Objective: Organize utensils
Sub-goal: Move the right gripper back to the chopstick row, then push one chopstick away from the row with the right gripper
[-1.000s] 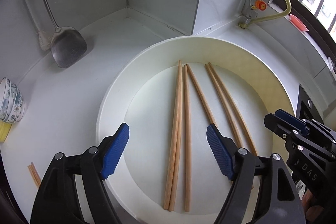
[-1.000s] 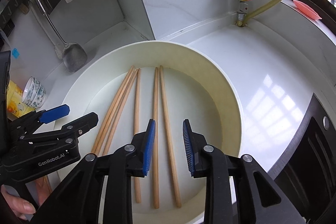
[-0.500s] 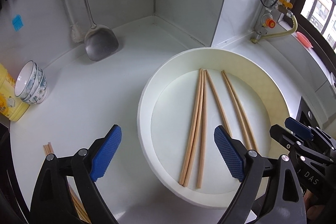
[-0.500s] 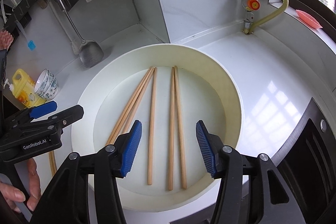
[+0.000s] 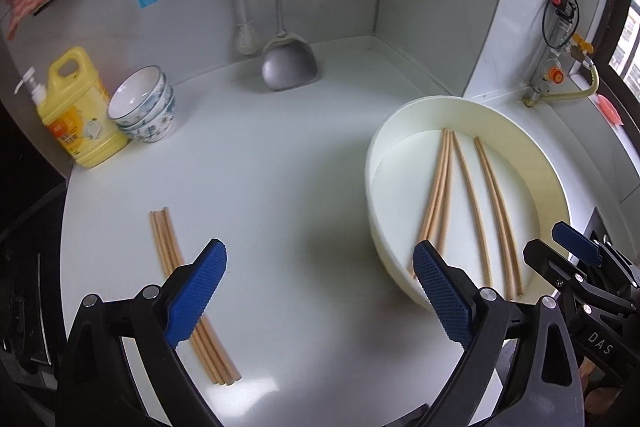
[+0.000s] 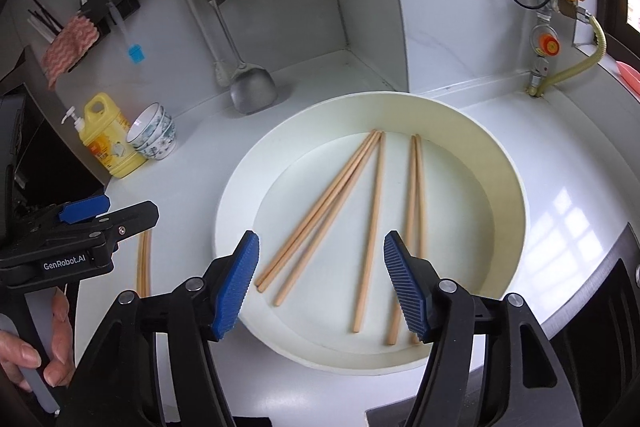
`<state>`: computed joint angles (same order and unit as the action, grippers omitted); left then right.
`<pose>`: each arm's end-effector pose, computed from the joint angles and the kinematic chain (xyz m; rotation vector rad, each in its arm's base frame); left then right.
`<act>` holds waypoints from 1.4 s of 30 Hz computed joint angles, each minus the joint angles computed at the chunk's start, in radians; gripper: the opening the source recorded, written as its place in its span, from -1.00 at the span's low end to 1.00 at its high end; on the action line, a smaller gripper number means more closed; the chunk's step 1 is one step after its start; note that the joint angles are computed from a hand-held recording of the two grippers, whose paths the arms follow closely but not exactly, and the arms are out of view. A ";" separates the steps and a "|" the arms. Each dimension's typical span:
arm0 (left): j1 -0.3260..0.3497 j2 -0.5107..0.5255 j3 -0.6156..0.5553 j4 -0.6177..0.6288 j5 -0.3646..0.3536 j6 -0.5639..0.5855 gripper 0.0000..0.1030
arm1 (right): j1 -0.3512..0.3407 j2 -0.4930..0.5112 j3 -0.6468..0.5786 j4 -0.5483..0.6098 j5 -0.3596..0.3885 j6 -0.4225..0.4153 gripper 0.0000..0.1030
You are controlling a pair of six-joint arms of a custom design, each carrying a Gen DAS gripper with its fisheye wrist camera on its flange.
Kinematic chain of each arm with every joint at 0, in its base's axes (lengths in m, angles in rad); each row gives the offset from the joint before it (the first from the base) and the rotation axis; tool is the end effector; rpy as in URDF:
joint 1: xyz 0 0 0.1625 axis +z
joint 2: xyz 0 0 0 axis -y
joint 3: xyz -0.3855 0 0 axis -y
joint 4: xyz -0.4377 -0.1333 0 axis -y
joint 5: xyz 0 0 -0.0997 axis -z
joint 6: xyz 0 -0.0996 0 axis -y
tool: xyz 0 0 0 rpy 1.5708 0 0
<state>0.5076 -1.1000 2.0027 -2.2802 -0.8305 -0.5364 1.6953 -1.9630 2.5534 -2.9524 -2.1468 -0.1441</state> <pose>-0.3655 -0.4327 0.0712 0.7252 2.3361 -0.5151 0.1214 -0.3333 0.2873 0.0270 -2.4076 0.9909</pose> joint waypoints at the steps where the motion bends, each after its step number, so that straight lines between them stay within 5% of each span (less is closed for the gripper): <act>1: 0.000 -0.026 0.017 0.020 0.013 -0.029 0.81 | 0.008 0.015 -0.004 0.004 0.008 -0.003 0.22; 10: 0.031 -0.266 0.145 0.225 0.090 -0.274 0.81 | 0.119 0.222 -0.076 0.016 0.040 0.013 0.22; 19: 0.100 -0.481 0.213 0.359 0.168 -0.292 0.86 | 0.254 0.498 -0.195 -0.030 -0.021 0.105 0.26; 26: 0.189 -0.553 0.288 0.160 0.170 -0.032 0.86 | 0.320 0.688 -0.257 -0.110 -0.136 0.188 0.26; 32: 0.256 -0.544 0.323 -0.003 0.105 0.111 0.86 | 0.321 0.777 -0.271 -0.169 -0.156 0.219 0.27; 42: 0.301 -0.502 0.389 -0.171 0.086 0.171 0.87 | 0.237 0.918 -0.276 -0.374 -0.101 0.092 0.26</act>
<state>0.8090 -1.6015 2.3921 -2.4516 -0.7446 -0.3655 1.9323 -1.0451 2.2771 -3.3269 -2.2477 -0.0517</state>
